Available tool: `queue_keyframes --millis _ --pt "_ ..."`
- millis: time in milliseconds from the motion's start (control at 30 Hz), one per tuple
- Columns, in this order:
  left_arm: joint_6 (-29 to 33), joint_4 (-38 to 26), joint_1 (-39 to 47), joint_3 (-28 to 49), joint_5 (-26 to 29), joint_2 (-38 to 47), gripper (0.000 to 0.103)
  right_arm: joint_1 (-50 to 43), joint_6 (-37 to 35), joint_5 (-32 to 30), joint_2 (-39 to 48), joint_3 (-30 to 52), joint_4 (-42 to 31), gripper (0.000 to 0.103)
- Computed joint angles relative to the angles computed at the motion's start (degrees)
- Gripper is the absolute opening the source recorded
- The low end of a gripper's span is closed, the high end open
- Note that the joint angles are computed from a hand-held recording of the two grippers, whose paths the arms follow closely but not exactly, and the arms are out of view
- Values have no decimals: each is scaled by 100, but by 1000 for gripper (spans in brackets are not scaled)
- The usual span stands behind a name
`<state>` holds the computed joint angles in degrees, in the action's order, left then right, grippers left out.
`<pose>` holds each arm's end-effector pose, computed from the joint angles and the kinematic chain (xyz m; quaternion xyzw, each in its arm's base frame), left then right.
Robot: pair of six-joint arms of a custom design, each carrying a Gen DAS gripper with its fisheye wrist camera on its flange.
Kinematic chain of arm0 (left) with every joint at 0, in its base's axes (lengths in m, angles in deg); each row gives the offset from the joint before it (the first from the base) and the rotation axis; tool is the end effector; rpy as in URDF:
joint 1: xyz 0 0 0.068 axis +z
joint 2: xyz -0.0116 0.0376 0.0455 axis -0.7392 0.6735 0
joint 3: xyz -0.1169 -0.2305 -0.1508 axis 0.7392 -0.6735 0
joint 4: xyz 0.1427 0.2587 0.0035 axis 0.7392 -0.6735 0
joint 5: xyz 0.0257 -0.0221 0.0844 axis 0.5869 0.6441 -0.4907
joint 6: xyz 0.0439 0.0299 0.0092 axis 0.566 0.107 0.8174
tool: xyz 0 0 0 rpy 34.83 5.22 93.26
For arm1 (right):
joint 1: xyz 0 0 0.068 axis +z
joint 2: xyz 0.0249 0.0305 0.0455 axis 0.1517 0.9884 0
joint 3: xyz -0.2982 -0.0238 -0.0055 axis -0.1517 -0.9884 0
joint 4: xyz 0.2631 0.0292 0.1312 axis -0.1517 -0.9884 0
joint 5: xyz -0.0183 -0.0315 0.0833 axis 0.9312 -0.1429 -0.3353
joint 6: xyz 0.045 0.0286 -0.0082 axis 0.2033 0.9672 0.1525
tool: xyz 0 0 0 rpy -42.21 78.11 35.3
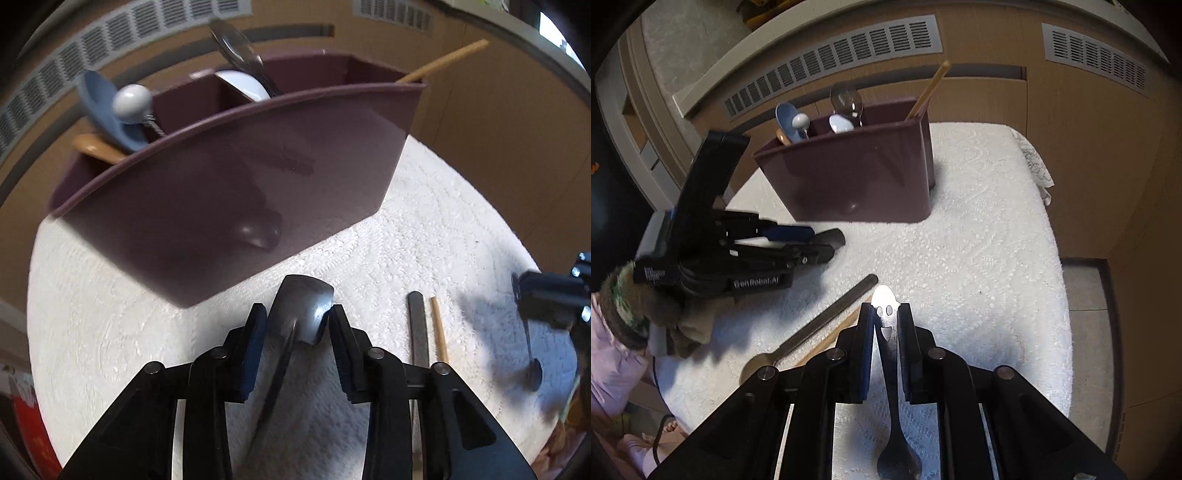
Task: Organize utensils
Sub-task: 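Grasp the metal spatula spoon with the left tool while the right tool grasps the smiley-face spoon, then lift the spatula spoon over the caddy with the left tool while the right tool lifts the smiley spoon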
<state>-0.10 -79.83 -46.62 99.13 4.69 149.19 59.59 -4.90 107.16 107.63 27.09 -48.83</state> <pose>0.3817 -0.0081 0.0532 0.4275 0.8610 -0.1178 0.2493 0.2198 0.2451 0.0713 0.1132 0.9331 0.0813 0.3316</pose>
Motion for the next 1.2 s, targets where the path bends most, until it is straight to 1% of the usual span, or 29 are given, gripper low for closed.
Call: queue_keyframes --millis 33,67,133,200,300,367,400,433,467,567,633,667,733,767,800,867,933,1000,1033,1067,1100,1200 --pt "-97 115 115 -166 154 -125 34 30 16 76 -71 -14 -24 6" --pt "-140 132 263 -327 349 -276 34 81 44 171 -164 -32 -54 6" --pt "-37 -109 607 -552 879 -560 34 228 123 360 -315 -20 -166 6" --pt "44 -301 912 -758 1294 -852 34 431 145 673 -376 107 -439 6" --pt "206 -608 1401 -950 1792 -1213 34 607 -119 898 -360 234 -727 8" --pt "300 -814 1653 -997 2005 -1461 34 609 -235 828 -283 268 -916 17" --pt "271 -814 1717 -1043 2070 -1558 34 602 -227 735 -193 298 -1039 21" --pt "271 -829 1828 -1051 2149 -1602 34 570 -197 638 -122 309 -1084 30" --pt "265 -906 1923 -892 2216 -1511 34 528 -138 460 -18 328 -1109 34" --pt "256 -1133 2175 -734 2438 -1530 33 477 -43 21 108 278 -1133 34" --pt "245 -1152 2334 -680 2586 -1509 33 751 285 109 -11 165 -1364 36" --pt "261 -1272 2415 -582 2684 -1445 33 910 465 171 -72 111 -1437 42" --pt "226 -1339 2473 -516 2827 -1391 33 1359 1092 378 -34 151 -1730 50" --pt "181 -1284 2497 -533 2881 -1396 33 1527 1329 476 45 214 -1837 50" --pt "140 -1246 2503 -550 2911 -1410 33 1721 1711 639 174 293 -1937 50" --pt "193 -1295 2511 -551 2931 -1415 33 1803 2123 772 348 391 -2023 50" --pt "214 -1240 2508 -600 2867 -1449 33 1696 2340 666 533 470 -2076 50" --pt "167 -1167 2541 -622 2761 -1434 33 1597 2352 628 624 442 -1939 50" --pt "149 -1175 2535 -590 2680 -1389 33 1621 2362 709 665 513 -2049 46" --pt "98 -1140 2525 -575 2606 -1346 33 1606 2292 738 729 647 -2244 32" --pt "42 -1113 2493 -541 2497 -1289 33 1581 2198 741 790 774 -2434 26" --pt "-24 -1044 2341 -461 2156 -1109 35 1608 2024 945 890 1180 -3085 26"
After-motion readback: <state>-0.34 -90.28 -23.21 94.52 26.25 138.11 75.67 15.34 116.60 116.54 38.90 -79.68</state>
